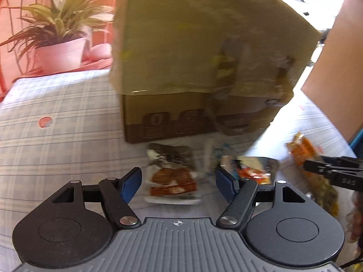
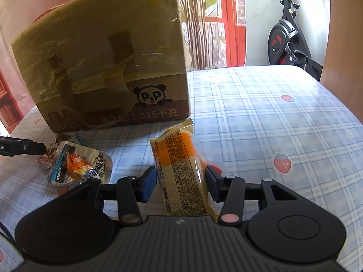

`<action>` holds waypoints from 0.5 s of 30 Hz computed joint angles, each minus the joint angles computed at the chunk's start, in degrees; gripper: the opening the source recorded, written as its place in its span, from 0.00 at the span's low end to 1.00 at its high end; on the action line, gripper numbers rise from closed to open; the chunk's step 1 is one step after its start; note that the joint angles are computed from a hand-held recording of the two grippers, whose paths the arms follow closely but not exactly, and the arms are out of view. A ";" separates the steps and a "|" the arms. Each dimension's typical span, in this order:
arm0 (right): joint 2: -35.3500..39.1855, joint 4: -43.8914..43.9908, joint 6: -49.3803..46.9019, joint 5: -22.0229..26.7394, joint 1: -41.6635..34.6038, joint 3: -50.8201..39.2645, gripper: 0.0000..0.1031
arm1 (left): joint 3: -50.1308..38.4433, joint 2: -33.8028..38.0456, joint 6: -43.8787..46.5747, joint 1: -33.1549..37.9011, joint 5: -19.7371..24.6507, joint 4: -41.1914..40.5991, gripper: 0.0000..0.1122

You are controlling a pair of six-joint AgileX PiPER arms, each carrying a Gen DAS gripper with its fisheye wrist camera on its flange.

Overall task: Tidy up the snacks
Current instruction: 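Grasp the foil candy packet with the left tool while the right grasps the yellow cake bar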

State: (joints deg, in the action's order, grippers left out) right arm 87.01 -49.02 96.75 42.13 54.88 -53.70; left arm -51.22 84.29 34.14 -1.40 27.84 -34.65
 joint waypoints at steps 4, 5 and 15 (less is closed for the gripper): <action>-0.82 -1.34 4.69 -2.23 0.71 1.00 0.47 | 1.27 -0.94 6.58 -0.67 2.06 -7.57 0.66; -0.68 -1.62 5.34 -2.65 0.89 0.85 0.47 | 1.28 -0.70 6.72 -1.11 2.42 -7.87 0.65; 1.80 -1.18 6.43 -4.57 1.98 -0.75 0.46 | 2.94 0.93 3.02 -5.05 0.98 -8.55 0.49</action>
